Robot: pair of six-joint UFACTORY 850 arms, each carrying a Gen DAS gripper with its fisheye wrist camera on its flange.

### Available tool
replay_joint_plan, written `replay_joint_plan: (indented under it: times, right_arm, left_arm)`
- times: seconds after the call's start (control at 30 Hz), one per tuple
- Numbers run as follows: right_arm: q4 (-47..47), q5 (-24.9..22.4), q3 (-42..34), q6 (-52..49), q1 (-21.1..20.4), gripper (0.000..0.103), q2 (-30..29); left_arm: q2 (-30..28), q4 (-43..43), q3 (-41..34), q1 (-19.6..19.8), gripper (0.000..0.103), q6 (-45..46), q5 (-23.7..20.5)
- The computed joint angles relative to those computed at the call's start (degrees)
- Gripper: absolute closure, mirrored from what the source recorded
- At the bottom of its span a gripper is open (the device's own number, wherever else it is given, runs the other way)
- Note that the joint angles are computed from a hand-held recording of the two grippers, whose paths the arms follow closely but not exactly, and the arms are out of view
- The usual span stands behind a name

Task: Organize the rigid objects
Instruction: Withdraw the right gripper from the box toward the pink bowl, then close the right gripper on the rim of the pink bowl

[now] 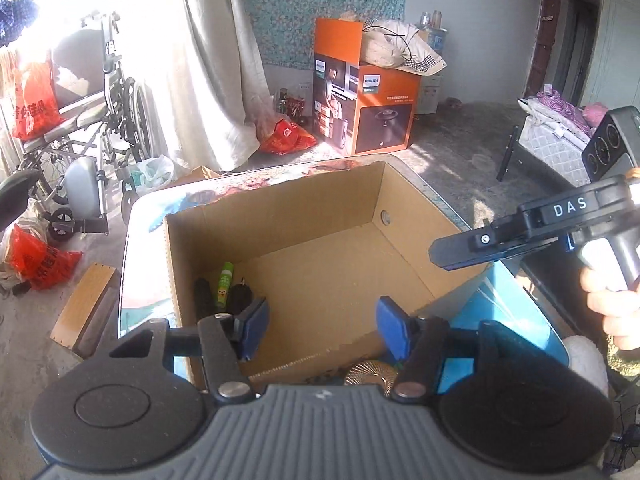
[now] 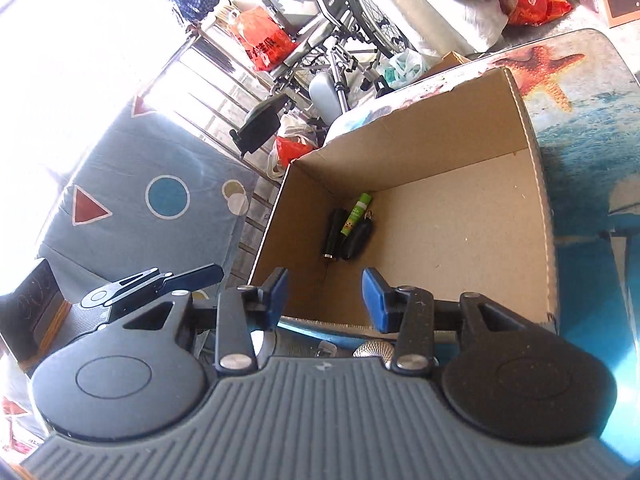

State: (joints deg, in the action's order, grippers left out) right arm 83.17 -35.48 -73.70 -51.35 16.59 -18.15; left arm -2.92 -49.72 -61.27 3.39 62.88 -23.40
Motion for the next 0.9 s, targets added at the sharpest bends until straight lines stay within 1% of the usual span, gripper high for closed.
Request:
replay_joint_plan:
  times: [0.07, 0.13, 0.2, 0.27, 0.33, 0.4, 0.47, 0.5, 0.57, 0.63, 0.67, 0.73, 0.77, 0.83, 0.9]
  right_arm:
    - [8.4, 2.5, 7.7, -8.6, 0.1, 0.063, 5.3]
    - [14.7, 6.5, 14.1, -15.3, 1.3, 0.063, 9.8]
    - [20.2, 9.7, 18.8, -20.6, 3.1, 0.062, 12.0]
    - [23.8, 12.2, 21.6, -24.1, 5.3, 0.062, 12.1]
    - [25.3, 15.5, 22.4, -25.8, 8.1, 0.063, 10.8]
    - [27.5, 18.2, 22.0, -27.8, 10.8, 0.063, 8.8]
    - [28.3, 20.1, 21.5, -29.3, 12.1, 0.063, 7.5]
    - [28.1, 21.1, 20.7, -29.5, 12.7, 0.064, 6.7]
    - [26.3, 21.5, 19.6, -28.3, 13.2, 0.066, 5.3]
    - [22.1, 22.5, 18.4, -24.9, 13.7, 0.067, 4.4]
    - [20.8, 22.7, 18.0, -24.1, 13.9, 0.067, 4.0]
    - [15.3, 23.2, 17.2, -19.4, 14.0, 0.074, 3.3]
    - [13.9, 23.3, 16.6, -18.0, 14.0, 0.075, 2.7]
    - [12.2, 23.6, 16.1, -16.4, 14.2, 0.081, 2.0]
    - [10.0, 23.9, 15.6, -14.7, 14.3, 0.085, 1.4]
  left_arm:
    - [2.7, -3.6, 4.2, -0.2, 0.039, 3.6, 0.1]
    - [4.0, -5.6, 7.5, -0.7, 0.037, 6.3, 0.1]
    - [4.6, -6.5, 10.3, -1.4, 0.035, 8.3, 0.4]
    - [4.2, -7.4, 12.6, -2.4, 0.034, 9.9, 1.3]
    - [3.2, -7.6, 13.7, -3.4, 0.034, 10.3, 1.8]
    - [2.0, -6.8, 14.8, -5.3, 0.034, 10.1, 5.0]
    - [1.2, -6.9, 15.7, -7.1, 0.034, 11.0, 8.2]
    - [0.9, -7.2, 15.8, -7.6, 0.034, 11.6, 9.2]
    - [-0.3, -8.1, 15.9, -8.3, 0.033, 13.6, 10.6]
    - [-1.3, -5.3, 15.7, -9.0, 0.033, 11.7, 11.8]
    - [-1.5, -2.5, 15.6, -9.5, 0.033, 9.2, 12.7]
    - [-2.0, 0.1, 15.7, -10.3, 0.030, 7.7, 14.6]
    - [-2.2, -0.1, 15.8, -10.6, 0.029, 8.6, 15.4]
    - [-2.3, 3.1, 16.0, -11.1, 0.029, 6.1, 16.8]
    - [-3.0, 7.5, 15.7, -11.5, 0.029, 1.7, 17.3]
